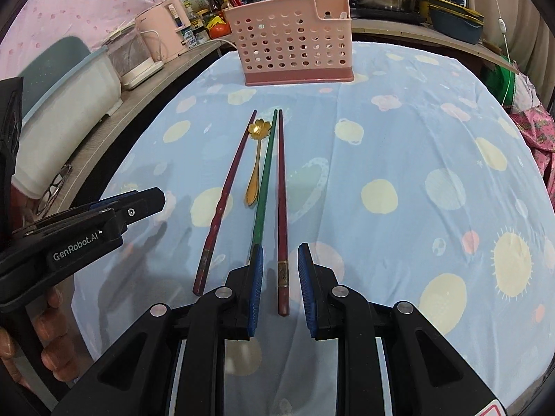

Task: Organize utensils
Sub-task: 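Move both open tools back down to the remaining chopsticks, then grasp a dark red chopstick with the left tool while the right tool grasps another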

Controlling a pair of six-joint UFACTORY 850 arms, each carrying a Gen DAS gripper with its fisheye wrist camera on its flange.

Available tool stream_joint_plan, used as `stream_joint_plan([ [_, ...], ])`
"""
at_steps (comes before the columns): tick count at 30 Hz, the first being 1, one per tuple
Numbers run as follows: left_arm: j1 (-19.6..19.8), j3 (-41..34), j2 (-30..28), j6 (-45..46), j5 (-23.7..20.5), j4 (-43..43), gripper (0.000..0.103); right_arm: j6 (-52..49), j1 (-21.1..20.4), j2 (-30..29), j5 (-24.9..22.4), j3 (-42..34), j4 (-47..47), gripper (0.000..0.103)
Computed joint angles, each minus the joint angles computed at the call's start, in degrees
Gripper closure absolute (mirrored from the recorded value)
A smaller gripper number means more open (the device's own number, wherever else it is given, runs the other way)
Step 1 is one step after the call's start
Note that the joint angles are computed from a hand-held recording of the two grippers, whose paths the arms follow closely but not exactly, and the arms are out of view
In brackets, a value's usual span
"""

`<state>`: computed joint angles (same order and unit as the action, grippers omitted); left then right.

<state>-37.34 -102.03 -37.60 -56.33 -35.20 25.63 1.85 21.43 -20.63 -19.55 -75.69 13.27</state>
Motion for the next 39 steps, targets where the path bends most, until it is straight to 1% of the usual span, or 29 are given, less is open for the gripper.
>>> stream_joint_plan([
  [5, -0.58, 1.49, 0.23, 1.71, 0.51, -1.79, 0.074, -0.38, 0.18, -0.16, -0.63, 0.99, 0.41, 0.081],
  [6, -0.65, 1.81, 0.34, 2.08, 0.67, -2.2, 0.074, -0.46, 0.18, -0.12, -0.68, 1.19, 0.48, 0.083],
  [10, -1.0, 2.33, 0.38, 4.11, 0.96, -3.93, 0.074, -0.04, 0.11, -0.26, -1.09, 1.53, 0.21, 0.084],
  [13, -1.3, 2.2, 0.08, 5.08, 0.85, -4.67, 0.074, 0.6, 0.09, -0.39, -1.32, 1.6, -0.39, 0.087],
  [14, -1.3, 2.08, -0.04, 5.54, 0.84, -5.13, 0.073, 0.71, 0.07, -0.41, -1.35, 1.65, -0.43, 0.088],
  [15, -1.34, 2.07, -0.09, 5.73, 0.86, -5.34, 0.066, 0.72, 0.0, -0.45, -1.4, 1.63, -0.42, 0.089],
  [17, -1.52, 2.01, -0.18, 5.09, 0.79, -4.63, 0.058, 0.97, -0.06, -0.45, -1.29, 1.75, -0.67, 0.09],
  [22, -1.71, 1.35, -0.87, 6.06, 0.36, -5.1, 0.057, 1.47, -0.17, -0.51, -1.18, 1.87, -0.94, 0.095],
  [28, -1.66, 0.82, -1.59, 6.02, -0.16, -5.1, 0.058, 1.23, -0.25, -0.35, -1.23, 2.07, -0.48, 0.095],
  [32, -1.35, 0.88, -1.9, 6.52, -0.02, -6.26, 0.063, 1.09, -0.28, -0.29, -1.16, 2.17, -0.31, 0.095],
  [33, -1.33, 1.05, -1.79, 6.45, 0.26, -6.08, 0.068, 0.96, -0.31, -0.27, -1.13, 2.19, -0.18, 0.095],
  [37, -1.15, 1.84, -1.38, 7.63, 1.48, -7.35, 0.079, 0.81, -0.34, -0.3, -1.15, 2.14, 0.02, 0.095],
  [38, -1.03, 2.1, -1.22, 8.56, 2.02, -8.43, 0.086, 0.77, -0.36, -0.29, -1.15, 2.16, 0.04, 0.095],
  [39, -0.94, 2.27, -1.13, 9.28, 2.3, -9.3, 0.09, 0.71, -0.36, -0.29, -1.16, 2.17, 0.13, 0.095],
])
